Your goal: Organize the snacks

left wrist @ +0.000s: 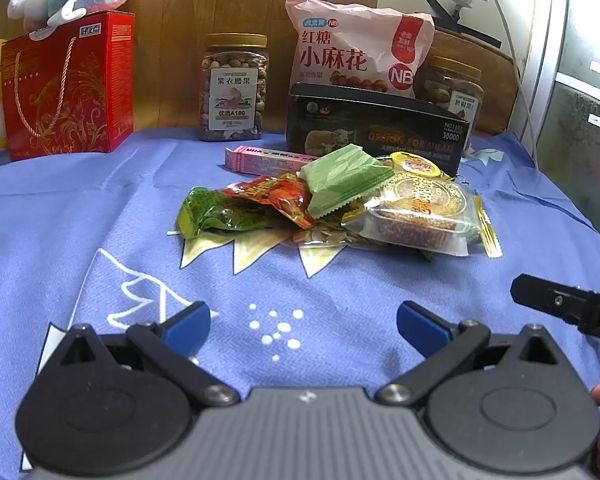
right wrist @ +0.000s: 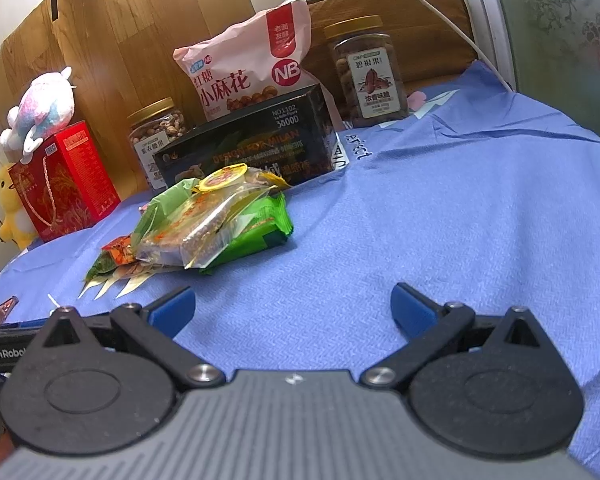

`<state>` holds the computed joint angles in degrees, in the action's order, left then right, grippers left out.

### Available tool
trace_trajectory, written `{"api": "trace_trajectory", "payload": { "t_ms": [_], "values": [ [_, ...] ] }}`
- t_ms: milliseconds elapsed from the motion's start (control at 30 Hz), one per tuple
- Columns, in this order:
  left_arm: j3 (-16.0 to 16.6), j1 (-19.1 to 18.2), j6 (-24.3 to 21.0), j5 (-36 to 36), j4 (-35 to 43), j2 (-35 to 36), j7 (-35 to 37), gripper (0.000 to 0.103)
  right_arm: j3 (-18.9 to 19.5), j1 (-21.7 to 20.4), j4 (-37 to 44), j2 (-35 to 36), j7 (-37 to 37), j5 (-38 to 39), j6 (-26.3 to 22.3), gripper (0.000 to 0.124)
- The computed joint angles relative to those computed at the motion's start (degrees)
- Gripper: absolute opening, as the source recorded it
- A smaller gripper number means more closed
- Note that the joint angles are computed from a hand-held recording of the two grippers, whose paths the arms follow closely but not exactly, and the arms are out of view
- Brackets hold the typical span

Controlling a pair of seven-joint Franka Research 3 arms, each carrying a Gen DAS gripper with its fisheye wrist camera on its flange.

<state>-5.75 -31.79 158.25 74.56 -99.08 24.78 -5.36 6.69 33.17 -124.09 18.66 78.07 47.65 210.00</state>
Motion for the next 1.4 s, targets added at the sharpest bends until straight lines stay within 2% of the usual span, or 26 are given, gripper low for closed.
{"api": "trace_trajectory", "payload": {
  "t_ms": [700,1400],
  "values": [
    [0.1,0.1,0.7,2.0,-0.3,-0.3,-2.2,0.103,-0.3,0.8,0.7,0.2,-2.7,2.1,-0.2,0.103],
    [0.0,0.5,1.6,1.8,-0.4,-0.3,-2.0,0.103,0.1,0.1,-0.2,-0.1,-1.0,-0.6,0.1,0.099]
  ]
}}
